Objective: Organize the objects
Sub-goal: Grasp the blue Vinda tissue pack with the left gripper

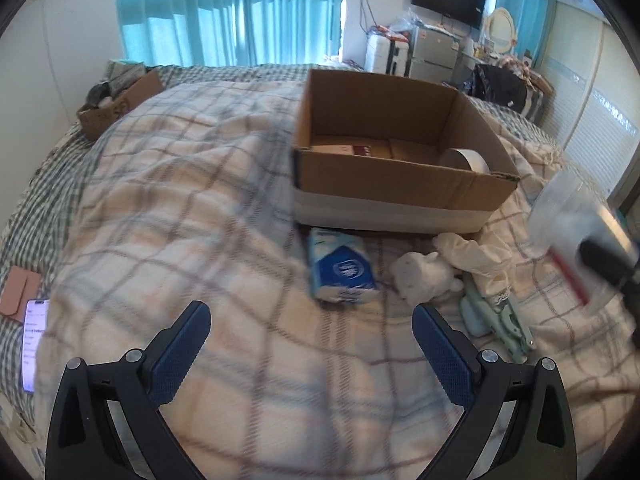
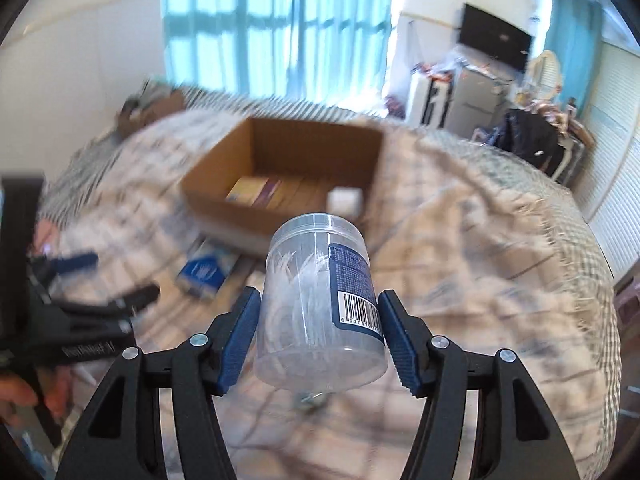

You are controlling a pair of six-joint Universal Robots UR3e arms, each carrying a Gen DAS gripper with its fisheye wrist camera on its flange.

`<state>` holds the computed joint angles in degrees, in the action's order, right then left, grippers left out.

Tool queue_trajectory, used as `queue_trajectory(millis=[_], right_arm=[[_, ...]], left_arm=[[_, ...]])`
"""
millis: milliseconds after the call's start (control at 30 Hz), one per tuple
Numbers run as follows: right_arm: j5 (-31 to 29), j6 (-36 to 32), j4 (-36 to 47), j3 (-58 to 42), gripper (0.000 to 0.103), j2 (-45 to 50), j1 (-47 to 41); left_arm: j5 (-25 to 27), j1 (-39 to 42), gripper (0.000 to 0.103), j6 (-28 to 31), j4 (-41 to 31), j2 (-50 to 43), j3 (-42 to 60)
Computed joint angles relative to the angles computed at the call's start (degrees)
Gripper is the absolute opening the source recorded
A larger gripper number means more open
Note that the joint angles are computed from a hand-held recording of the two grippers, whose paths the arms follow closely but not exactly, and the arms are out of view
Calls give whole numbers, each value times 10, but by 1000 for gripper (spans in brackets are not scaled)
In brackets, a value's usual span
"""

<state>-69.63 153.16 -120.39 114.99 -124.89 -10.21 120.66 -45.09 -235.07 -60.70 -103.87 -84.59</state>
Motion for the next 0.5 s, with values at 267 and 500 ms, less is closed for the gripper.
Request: queue_trajectory(millis=[267,500], right_arm=[[-2,-7,-99,-31,61,119,-10],[30,-21,-143,-2,61,171,-31]], left_arm=[[-17,34,102,50,17,-95,74],[-63,71,86,66,23,-156,100]])
